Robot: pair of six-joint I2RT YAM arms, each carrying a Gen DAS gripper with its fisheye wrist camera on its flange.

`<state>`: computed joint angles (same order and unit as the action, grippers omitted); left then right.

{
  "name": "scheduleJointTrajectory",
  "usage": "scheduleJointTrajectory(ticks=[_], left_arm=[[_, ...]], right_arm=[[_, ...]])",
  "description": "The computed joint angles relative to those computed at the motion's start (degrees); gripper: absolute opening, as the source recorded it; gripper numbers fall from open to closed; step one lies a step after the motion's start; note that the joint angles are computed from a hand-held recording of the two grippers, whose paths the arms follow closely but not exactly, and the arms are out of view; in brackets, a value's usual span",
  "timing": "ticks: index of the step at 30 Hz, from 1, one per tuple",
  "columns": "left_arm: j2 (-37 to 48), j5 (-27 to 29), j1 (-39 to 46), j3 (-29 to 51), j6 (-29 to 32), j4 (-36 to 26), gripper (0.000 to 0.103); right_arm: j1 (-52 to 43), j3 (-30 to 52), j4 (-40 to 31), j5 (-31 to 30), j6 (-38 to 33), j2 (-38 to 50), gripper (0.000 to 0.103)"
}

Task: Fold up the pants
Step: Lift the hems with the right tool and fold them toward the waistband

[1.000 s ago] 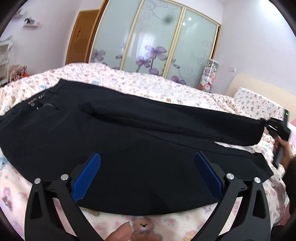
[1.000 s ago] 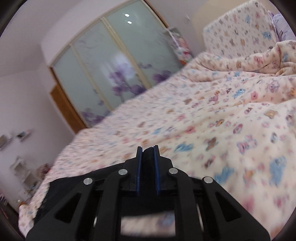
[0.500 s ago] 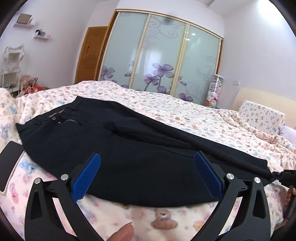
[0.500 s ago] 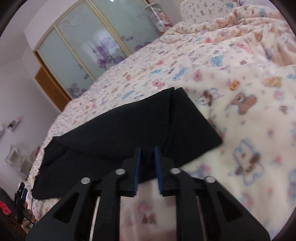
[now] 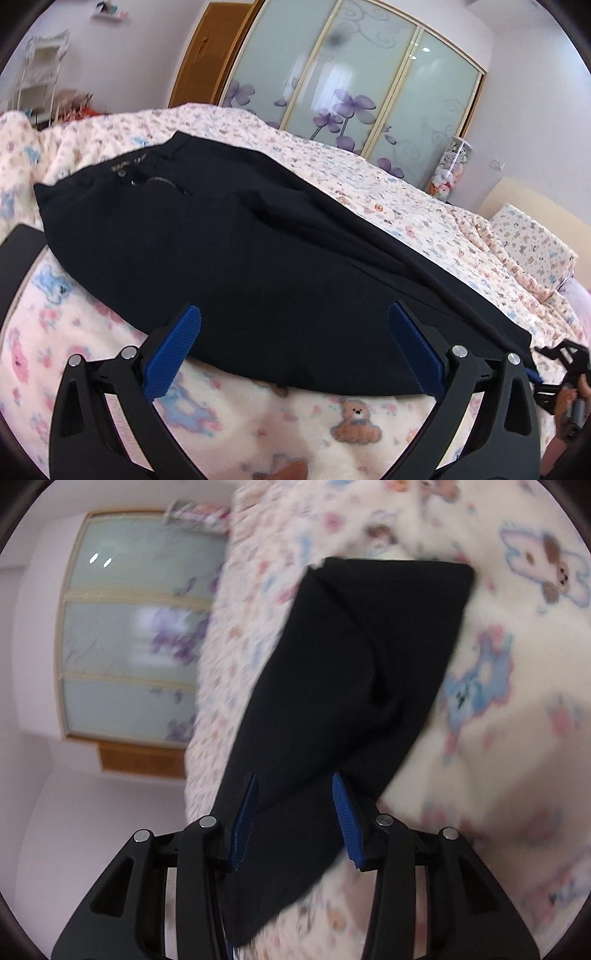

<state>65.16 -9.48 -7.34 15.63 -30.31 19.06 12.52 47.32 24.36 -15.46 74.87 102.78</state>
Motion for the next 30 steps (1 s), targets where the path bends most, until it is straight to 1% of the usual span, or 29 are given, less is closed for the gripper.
scheduleJointTrajectory(ticks=[1, 2, 3, 4, 5, 6, 7, 8, 9, 11, 12, 13, 15, 16, 17, 18, 19, 20, 21, 22, 24, 25, 26, 28, 29, 30], left_arm=[[0.4, 0.62, 0.43, 0.08, -0.16, 0.09, 0.101], [0.82, 1.04, 0.68, 0.15, -0.25, 0.22, 0.101], [1.19, 1.13, 0.7, 0.2, -0.41, 0.35, 0.101], [1.6, 1.07, 0.6, 0.34, -0.52, 0.48, 0.101], [1.82, 1.09, 0.59, 0.49, -0.59, 0.4, 0.101], [1.94, 0.91, 0.46, 0.79, -0.68, 0.07, 0.101], [2.04, 0.65, 0.22, 1.0, -0.73, -0.25, 0.101], [2.04, 0.9, 0.16, 1.08, -0.64, -0.34, 0.101], [2.14, 1.17, 0.13, 1.34, -0.56, -0.45, 0.101], [2.0, 1.46, 0.03, 1.14, -0.16, -0.28, 0.101], [1.9, 1.69, -0.04, 1.04, -0.05, -0.26, 0.101], [1.8, 2.22, 0.12, 0.98, 0.07, -0.2, 0.101], [1.28, 2.36, 0.23, 0.69, -0.18, -0.06, 0.101], [0.97, 1.6, -0.15, 0.56, -0.41, -0.11, 0.101], [0.58, 1.23, -0.29, 0.41, -0.36, -0.22, 0.101], [0.36, 0.76, -0.71, 0.42, -0.41, -0.38, 0.101], [-0.28, -0.1, -1.17, 0.3, -0.38, -0.74, 0.101], [-0.83, -0.94, -1.52, 0.16, -0.34, -1.04, 0.101], [-1.21, -1.93, -2.0, 0.17, -0.37, -1.47, 0.101], [-1.72, -3.51, -2.63, 0.35, -0.28, -2.45, 0.101], [-2.29, -3.73, -2.69, 0.56, -0.25, -3.35, 0.101], [-2.6, -3.57, -2.55, 0.64, -0.56, -3.93, 0.101], [-2.45, -3.64, -2.51, 0.72, -0.95, -4.17, 0.101], [-2.26, -2.3, -1.58, 1.22, -1.99, -5.49, 0.101], [-2.21, -0.87, -0.77, 1.36, -2.23, -5.73, 0.101], [-2.43, 0.02, -0.19, 1.39, -2.84, -5.97, 0.101]], right_arm=[[-0.17, 0.91, -0.33, 1.32, 1.43, 1.19, 0.044], [-0.36, 1.51, -0.46, 2.62, 2.66, 2.07, 0.039], [-0.61, 2.65, -2.07, 4.55, 2.58, 2.75, 0.033], [-0.65, 3.84, -3.87, 5.78, 1.21, 3.21, 0.016], [-0.75, 5.22, -5.64, 6.91, -1.72, 3.39, 0.011], [-0.74, 5.67, -6.19, 8.1, -4.63, 2.77, 0.008], [-0.38, 5.14, -4.5, 9.72, -7.44, 1.45, 0.006], [0.08, 3.27, -0.65, 12.11, -11.72, -1.23, 0.005], [0.58, 1.61, 1.26, 14.61, -15.33, -3.85, 0.005], [1.91, -0.94, 3.54, 19.61, -19.52, -6.81, 0.005], [2.18, -2.77, 3.89, 21.75, -19.89, -7.69, 0.005], [1.92, -2.82, 3.0, 22.23, -18.79, -7.1, 0.005], [0.35, -1.77, -2.65, 20.28, -12.12, -3.76, 0.005], [-0.82, -1.1, -4.13, 17.16, -9.01, -1.35, 0.005], [-1.86, -1.44, -2.81, 13.93, -6.71, 0.56, 0.005], [-2.59, -1.33, -3.1, 12.87, -7.31, 0.5, 0.005], [-2.72, -0.66, -5.22, 12.41, -8.3, -0.53, 0.006], [-2.53, -0.79, -6.33, 12.14, -8.48, -1.44, 0.011], [-2.72, -1.14, -8.68, 11.24, -8.17, -3.13, 0.013], [-2.57, -1.02, -10.05, 11.12, -7.05, -3.71, 0.015], [-1.52, -2.37, -12.44, 12.15, -3.42, -7.24, 0.02], [-0.24, -2.62, -13.04, 13.33, -2.32, -8.79, 0.029], [1.82, -3.66, -11.58, 14.02, -2.1, -10.53, 0.039], [5.76, -2.38, -8.54, 13.61, -2.72, -10.39, 0.053], [8.22, -0.75, -5.33, 11.61, -3.59, -8.78, 0.053], [9.35, 1.22, -3.63, 9.55, -4.19, -6.88, 0.053]])
